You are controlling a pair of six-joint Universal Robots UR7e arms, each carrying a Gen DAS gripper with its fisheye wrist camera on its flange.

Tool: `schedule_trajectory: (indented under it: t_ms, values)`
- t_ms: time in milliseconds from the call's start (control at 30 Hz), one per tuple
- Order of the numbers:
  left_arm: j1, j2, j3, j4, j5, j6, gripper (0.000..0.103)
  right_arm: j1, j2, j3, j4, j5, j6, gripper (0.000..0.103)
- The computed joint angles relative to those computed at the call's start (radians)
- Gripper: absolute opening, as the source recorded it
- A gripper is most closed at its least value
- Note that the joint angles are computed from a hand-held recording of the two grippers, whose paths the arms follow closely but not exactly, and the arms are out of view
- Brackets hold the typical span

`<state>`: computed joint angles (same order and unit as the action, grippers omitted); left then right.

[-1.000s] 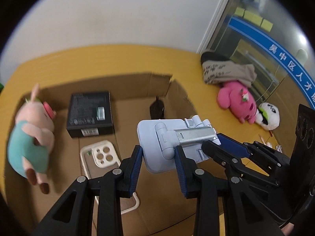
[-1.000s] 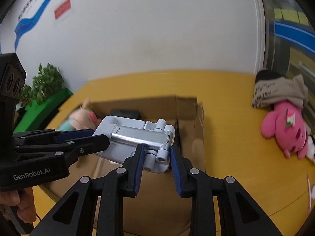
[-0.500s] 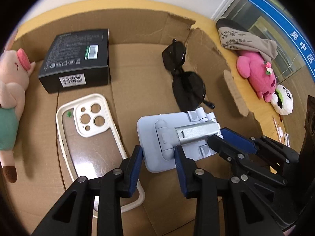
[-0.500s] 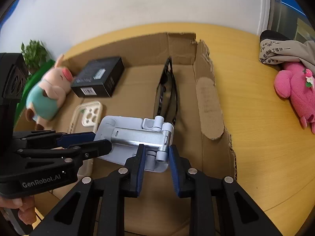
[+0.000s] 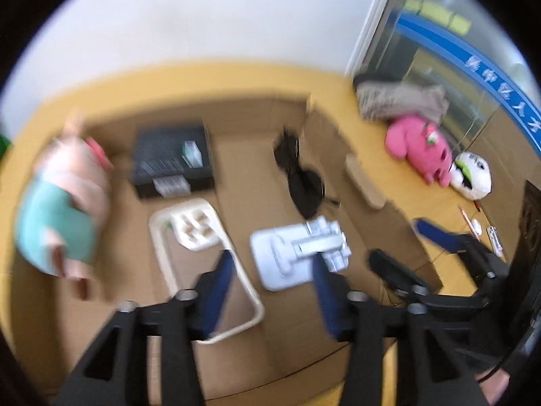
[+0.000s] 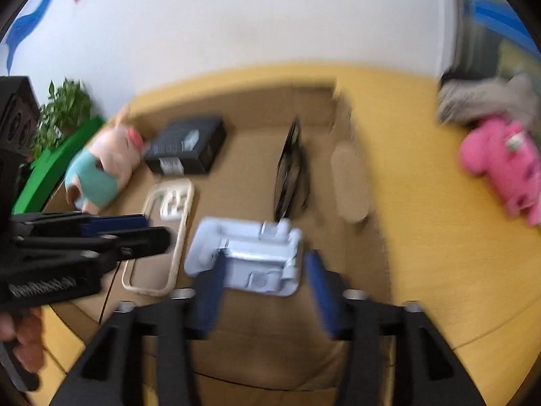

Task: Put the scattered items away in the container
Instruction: 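Lower the phone stand into the box and open both grippers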

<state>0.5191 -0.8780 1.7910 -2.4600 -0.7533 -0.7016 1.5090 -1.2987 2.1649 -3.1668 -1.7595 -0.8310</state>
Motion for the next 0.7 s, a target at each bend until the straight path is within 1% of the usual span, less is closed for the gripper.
schedule_trajectory:
  t_ms: [33,67,100,133,167,200,233,267,300,367,433,467,500,533,567,600,633,667,700]
  values:
    - [-0.034,-0.025,0.050,-0.049,0.074,0.013,0.072,-0.012,-0.028,0.048,-0.085,0.058,-0.016,0.098]
    - [-0.062,-0.045,0.093,-0.081,0.139,0.013,0.079,-0.030,-0.057,0.095,-0.155,0.126,-0.028,0.103]
    - [-0.093,-0.071,0.143,-0.098,0.211,0.000,0.080,-0.055,-0.087,0.147,-0.221,0.204,-0.041,0.103]
    - [-0.121,-0.101,0.192,-0.090,0.279,-0.031,0.081,-0.073,-0.104,0.184,-0.258,0.254,-0.051,0.103]
    - [-0.140,-0.126,0.228,-0.053,0.326,-0.081,0.081,-0.087,-0.115,0.212,-0.278,0.287,-0.062,0.103]
    - [-0.153,-0.145,0.252,-0.002,0.360,-0.145,0.081,-0.101,-0.120,0.236,-0.286,0.313,-0.078,0.103]
    - [-0.167,-0.177,0.285,0.076,0.392,-0.244,0.081,-0.113,-0.119,0.256,-0.292,0.328,-0.093,0.103]
    - [-0.173,-0.202,0.315,0.129,0.410,-0.330,0.081,-0.117,-0.111,0.267,-0.293,0.326,-0.101,0.103]
    - [-0.175,-0.219,0.339,0.145,0.415,-0.378,0.081,-0.115,-0.096,0.272,-0.290,0.310,-0.099,0.103]
    - [-0.165,-0.240,0.391,0.128,0.421,-0.448,0.081,-0.116,-0.073,0.276,-0.292,0.301,-0.094,0.103]
    - [-0.149,-0.238,0.417,0.148,0.428,-0.529,0.081,-0.120,-0.035,0.281,-0.331,0.310,-0.115,0.103]
    - [-0.137,-0.229,0.426,0.145,0.430,-0.555,0.081,-0.119,-0.012,0.279,-0.357,0.298,-0.126,0.103]
    - [-0.131,-0.215,0.441,0.110,0.438,-0.550,0.080,-0.119,0.020,0.289,-0.424,0.296,-0.162,0.103]
    - [-0.133,-0.197,0.445,0.116,0.465,-0.560,0.081,-0.126,0.038,0.296,-0.464,0.310,-0.185,0.103]
    - [-0.141,-0.178,0.446,0.164,0.509,-0.583,0.084,-0.141,0.041,0.301,-0.473,0.341,-0.193,0.103]
    - [-0.141,-0.161,0.436,0.219,0.527,-0.605,0.087,-0.148,0.042,0.304,-0.483,0.358,-0.204,0.103]
    - [-0.143,-0.146,0.432,0.271,0.558,-0.634,0.087,-0.156,0.041,0.306,-0.484,0.373,-0.210,0.103]
    - [-0.152,-0.145,0.438,0.281,0.574,-0.656,0.088,-0.162,0.043,0.308,-0.491,0.384,-0.219,0.103]
    - [-0.150,-0.145,0.443,0.250,0.565,-0.642,0.088,-0.165,0.040,0.310,-0.489,0.392,-0.222,0.103]
